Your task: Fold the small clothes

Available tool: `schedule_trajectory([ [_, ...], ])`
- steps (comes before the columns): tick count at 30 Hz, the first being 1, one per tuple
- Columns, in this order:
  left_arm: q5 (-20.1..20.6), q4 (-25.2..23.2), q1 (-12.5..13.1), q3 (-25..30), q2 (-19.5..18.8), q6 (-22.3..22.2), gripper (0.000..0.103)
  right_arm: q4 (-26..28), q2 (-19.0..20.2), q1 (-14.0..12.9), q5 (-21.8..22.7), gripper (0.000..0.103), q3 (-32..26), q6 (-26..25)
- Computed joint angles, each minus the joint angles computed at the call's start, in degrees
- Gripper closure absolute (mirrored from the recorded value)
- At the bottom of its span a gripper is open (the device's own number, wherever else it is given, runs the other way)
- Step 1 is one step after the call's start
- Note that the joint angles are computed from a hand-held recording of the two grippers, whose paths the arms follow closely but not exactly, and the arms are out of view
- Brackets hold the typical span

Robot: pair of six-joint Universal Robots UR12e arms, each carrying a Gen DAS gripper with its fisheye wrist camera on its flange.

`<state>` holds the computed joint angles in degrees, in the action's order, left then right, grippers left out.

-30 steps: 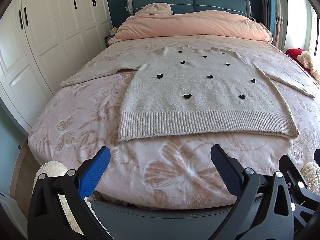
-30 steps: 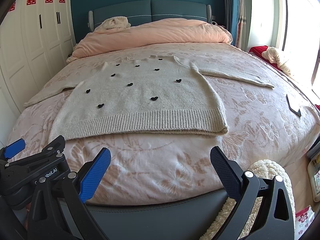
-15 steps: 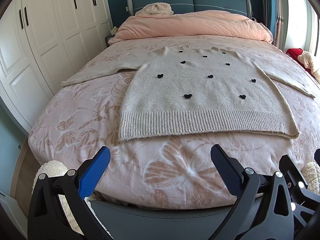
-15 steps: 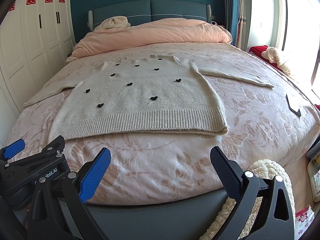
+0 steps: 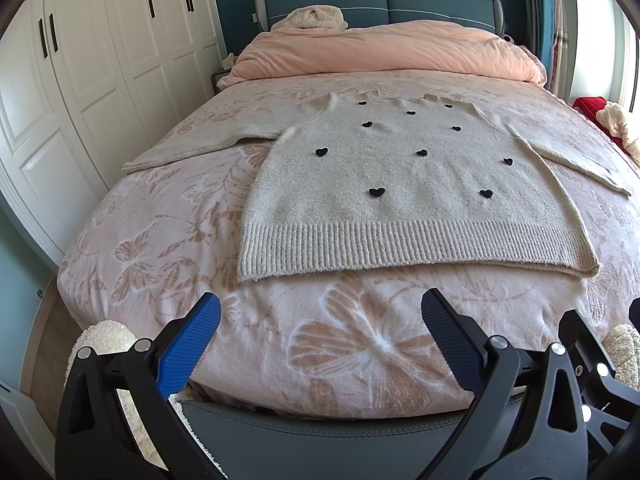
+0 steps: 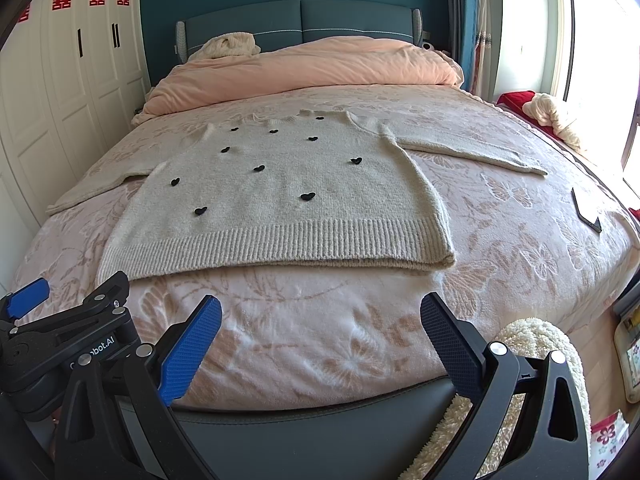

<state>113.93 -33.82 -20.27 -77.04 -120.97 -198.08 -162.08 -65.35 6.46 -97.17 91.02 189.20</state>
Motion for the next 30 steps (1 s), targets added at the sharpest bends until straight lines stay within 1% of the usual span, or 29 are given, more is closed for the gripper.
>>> schedule_trajectory([
  [25, 0.0, -0.1, 0.0, 0.0, 0.0, -0.1, 0.005, 0.0, 0.1, 0.0, -0.1, 0.005, 0.1, 0.0],
  [28, -0.7, -0.8, 0.2, -0.1, 0.1, -0.3, 0.005, 0.5, 0.1, -0.1, 0.4, 0.005, 0.1, 0.2],
  [29, -1.7, -1.4, 0.5, -0.1, 0.1, -0.6, 0.005, 0.7, 0.2, -0.2, 0.9, 0.005, 0.1, 0.2],
  [30, -2.7, -1.7, 0.7, -0.2, 0.1, -0.8, 0.005, 1.2, 0.3, -0.7, 2.6, 0.005, 0.1, 0.2],
])
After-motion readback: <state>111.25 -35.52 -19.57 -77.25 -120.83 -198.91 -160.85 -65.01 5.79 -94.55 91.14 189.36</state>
